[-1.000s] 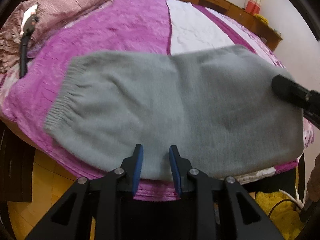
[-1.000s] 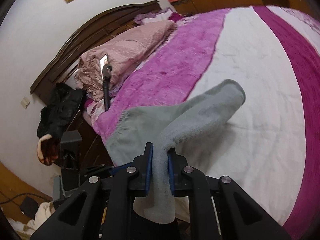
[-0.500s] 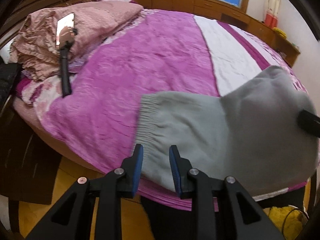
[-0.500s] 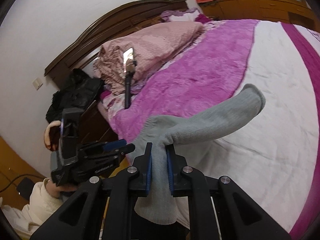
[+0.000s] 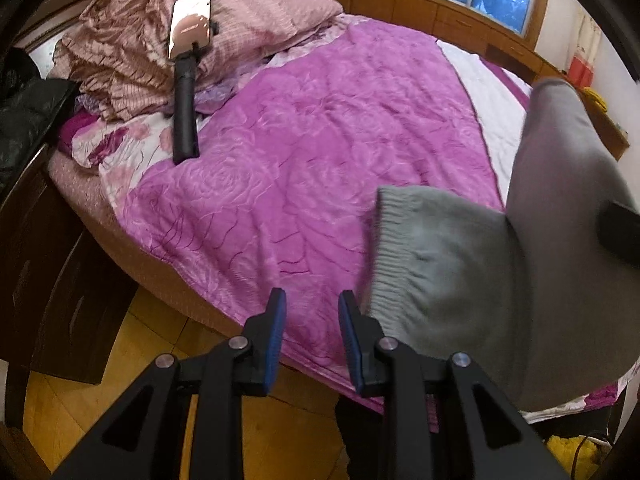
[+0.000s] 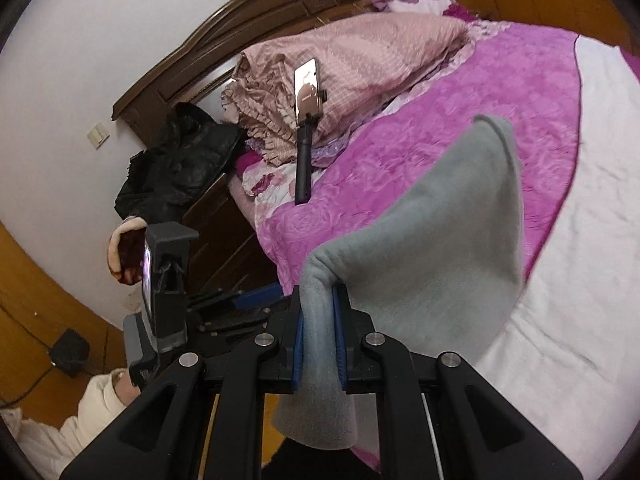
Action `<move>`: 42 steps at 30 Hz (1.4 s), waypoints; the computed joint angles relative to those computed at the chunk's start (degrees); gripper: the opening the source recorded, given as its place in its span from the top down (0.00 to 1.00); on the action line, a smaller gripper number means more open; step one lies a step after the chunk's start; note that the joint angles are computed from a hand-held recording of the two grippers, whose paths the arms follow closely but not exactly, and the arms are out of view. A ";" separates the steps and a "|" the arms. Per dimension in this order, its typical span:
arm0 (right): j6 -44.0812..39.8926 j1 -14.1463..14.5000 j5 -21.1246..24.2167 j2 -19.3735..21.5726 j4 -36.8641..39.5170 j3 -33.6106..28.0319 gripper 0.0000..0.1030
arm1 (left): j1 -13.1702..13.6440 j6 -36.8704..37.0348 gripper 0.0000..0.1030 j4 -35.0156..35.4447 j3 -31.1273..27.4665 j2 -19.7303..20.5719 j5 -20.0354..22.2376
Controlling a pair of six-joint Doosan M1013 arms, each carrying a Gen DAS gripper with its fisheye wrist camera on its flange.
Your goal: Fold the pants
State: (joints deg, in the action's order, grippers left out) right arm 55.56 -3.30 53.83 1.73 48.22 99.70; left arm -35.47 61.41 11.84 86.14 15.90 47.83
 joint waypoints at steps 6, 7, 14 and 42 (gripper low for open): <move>0.62 2.09 0.93 3.46 0.16 -2.20 0.95 | 1.11 0.89 0.73 -1.39 -0.63 0.98 -0.10; 0.73 2.34 1.03 3.97 0.32 -2.41 0.95 | 1.25 1.00 0.73 -1.47 -0.71 1.08 -0.16; 1.13 4.26 0.57 6.81 -0.48 -3.30 0.94 | 1.65 1.09 0.73 0.14 -1.50 1.74 0.64; 10.94 -2.58 0.42 0.74 -3.87 3.53 0.57 | 1.46 20.62 0.47 -16.06 -7.98 4.58 3.14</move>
